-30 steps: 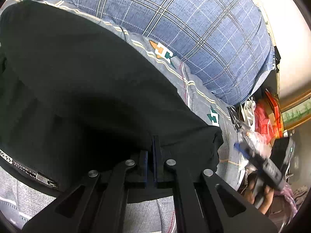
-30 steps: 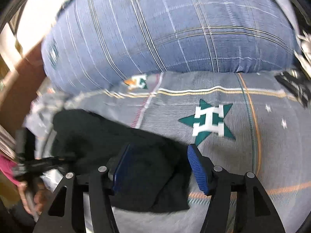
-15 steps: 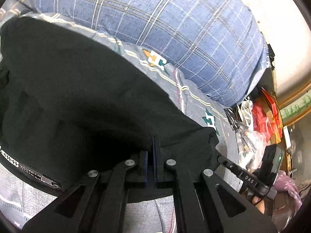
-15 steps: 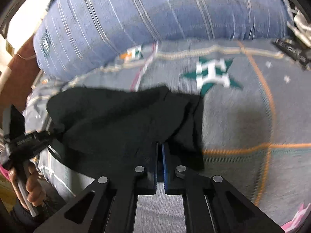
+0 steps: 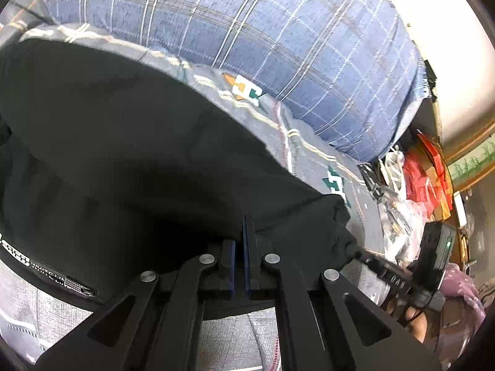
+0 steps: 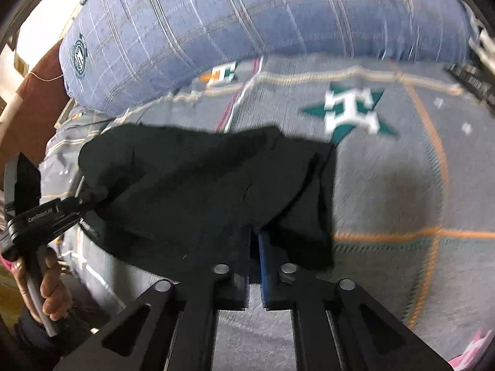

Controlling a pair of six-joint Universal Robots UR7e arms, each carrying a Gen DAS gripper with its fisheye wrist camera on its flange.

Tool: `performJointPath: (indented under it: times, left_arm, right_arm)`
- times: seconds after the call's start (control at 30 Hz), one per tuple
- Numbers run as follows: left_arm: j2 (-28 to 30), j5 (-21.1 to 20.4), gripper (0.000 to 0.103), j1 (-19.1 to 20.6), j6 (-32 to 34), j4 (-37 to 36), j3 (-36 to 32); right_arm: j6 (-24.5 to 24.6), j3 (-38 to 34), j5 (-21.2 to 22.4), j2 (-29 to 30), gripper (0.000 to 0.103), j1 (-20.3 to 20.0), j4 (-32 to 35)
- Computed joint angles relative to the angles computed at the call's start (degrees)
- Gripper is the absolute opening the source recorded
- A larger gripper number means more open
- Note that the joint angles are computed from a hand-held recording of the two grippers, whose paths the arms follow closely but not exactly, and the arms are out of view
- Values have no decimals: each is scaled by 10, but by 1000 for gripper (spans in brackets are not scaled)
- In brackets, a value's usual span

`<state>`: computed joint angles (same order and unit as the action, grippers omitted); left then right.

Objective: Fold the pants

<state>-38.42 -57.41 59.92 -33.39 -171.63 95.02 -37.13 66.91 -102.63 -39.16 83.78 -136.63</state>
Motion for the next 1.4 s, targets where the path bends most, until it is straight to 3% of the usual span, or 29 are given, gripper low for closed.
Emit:
performJointPath:
  times: [0.23,0.33,0.43,0.67,0.7,0.77,0.8,0.83,0.9,0.93,0.97,1.03,1.07,1.1,1.17,1.23,1.3,1.4]
  left_arm:
    - [7,-24,2,-20,62,-64,14]
    - [23,-3,2,-22,47,22,-14]
    - [32,-34,2,-9,12,78,-28]
    - [37,0,2,-23,37,63,-19]
    - [37,-6,2,-21,36,69,-22]
    - [35,-10,6,-18,40,95,-26]
    - [33,-6,7,-19,42,102,-23]
    - [29,7,7,-22,47,101,-16]
    - [17,19,13,-30,68,76,8]
    - [6,24,15,-35,82,56,26]
    - [-7,31,19,-40,91,34,45]
    - [-30,40,36,-44,94,-14,79]
    - [-50,45,49,-44,89,-47,102]
    - [-61,53,52,-44,86,-64,113]
    - [-93,86,53,-42,71,-88,137]
    - [-127,102,59,-23,24,-51,141]
    - [-151,90,59,5,-36,5,135]
    - [-173,45,59,47,-95,14,141]
  right_arm:
    - [-1,1,45,-24,3,-8,-29]
    - [-2,-24,-5,-7,3,-9,-21]
    - [19,-56,-61,20,4,-11,14]
    - [-16,-16,-3,-4,8,-7,-32]
    - [-19,-15,16,-6,11,-8,-23]
    - [-20,-14,41,-3,32,-6,-8]
    - [-25,-18,37,3,51,-2,2]
    - [-31,-21,16,11,59,4,10]
    - [-39,-24,-54,33,59,17,-10]
    - [-42,-17,-64,34,59,20,-29]
    - [-48,-5,-50,26,60,24,-42]
    - [-64,16,21,6,60,22,-50]
    - [-71,31,59,-6,61,24,-55]
    - [-77,39,77,-9,64,27,-56]
    - [-103,57,110,-15,68,37,-45]
    - [-137,71,120,-12,68,54,-30]
    - [-151,65,117,8,68,75,-11]
    - [-188,79,114,33,68,102,-25]
